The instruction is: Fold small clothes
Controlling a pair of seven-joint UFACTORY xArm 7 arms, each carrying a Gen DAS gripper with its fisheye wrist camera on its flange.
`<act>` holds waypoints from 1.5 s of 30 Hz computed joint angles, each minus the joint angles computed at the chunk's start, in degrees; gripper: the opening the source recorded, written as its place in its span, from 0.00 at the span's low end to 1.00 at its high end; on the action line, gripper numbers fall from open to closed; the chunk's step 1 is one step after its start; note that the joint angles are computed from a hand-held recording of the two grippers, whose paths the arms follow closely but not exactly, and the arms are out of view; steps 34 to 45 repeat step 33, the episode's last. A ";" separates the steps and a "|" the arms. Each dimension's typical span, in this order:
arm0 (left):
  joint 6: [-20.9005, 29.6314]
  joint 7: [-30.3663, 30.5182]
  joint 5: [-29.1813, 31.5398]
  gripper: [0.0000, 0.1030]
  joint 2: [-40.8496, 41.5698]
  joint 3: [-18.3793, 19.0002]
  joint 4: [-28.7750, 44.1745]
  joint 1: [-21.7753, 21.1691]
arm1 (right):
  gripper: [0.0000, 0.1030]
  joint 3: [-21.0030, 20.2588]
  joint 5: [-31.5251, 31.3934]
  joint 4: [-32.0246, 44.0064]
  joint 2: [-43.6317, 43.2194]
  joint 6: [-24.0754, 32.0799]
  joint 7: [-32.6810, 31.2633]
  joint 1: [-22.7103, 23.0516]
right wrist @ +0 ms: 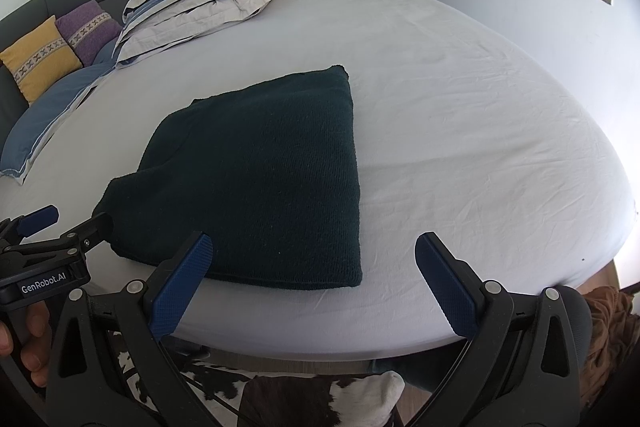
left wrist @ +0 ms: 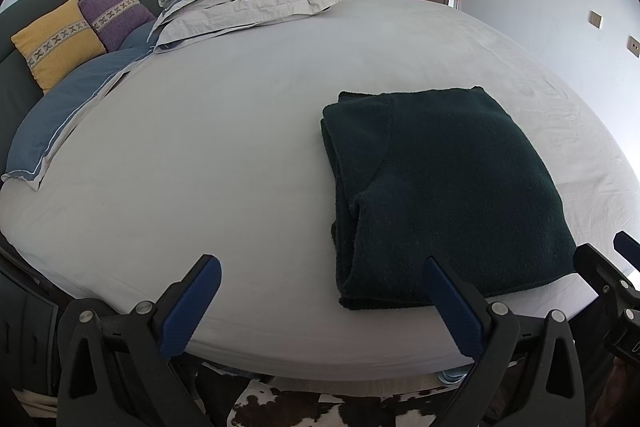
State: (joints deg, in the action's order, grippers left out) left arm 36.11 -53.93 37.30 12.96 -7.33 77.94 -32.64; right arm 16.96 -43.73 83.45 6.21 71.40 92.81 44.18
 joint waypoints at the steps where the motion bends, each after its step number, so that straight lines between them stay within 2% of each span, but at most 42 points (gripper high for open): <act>1: 0.01 -0.04 -0.01 1.00 0.01 0.01 0.01 -0.02 | 1.00 0.01 0.03 0.06 0.02 0.06 0.05 0.03; 45: -0.55 -0.14 -1.12 1.00 -0.25 -0.14 -0.79 0.12 | 1.00 -0.04 0.48 -1.76 -0.98 -2.12 -0.53 -0.50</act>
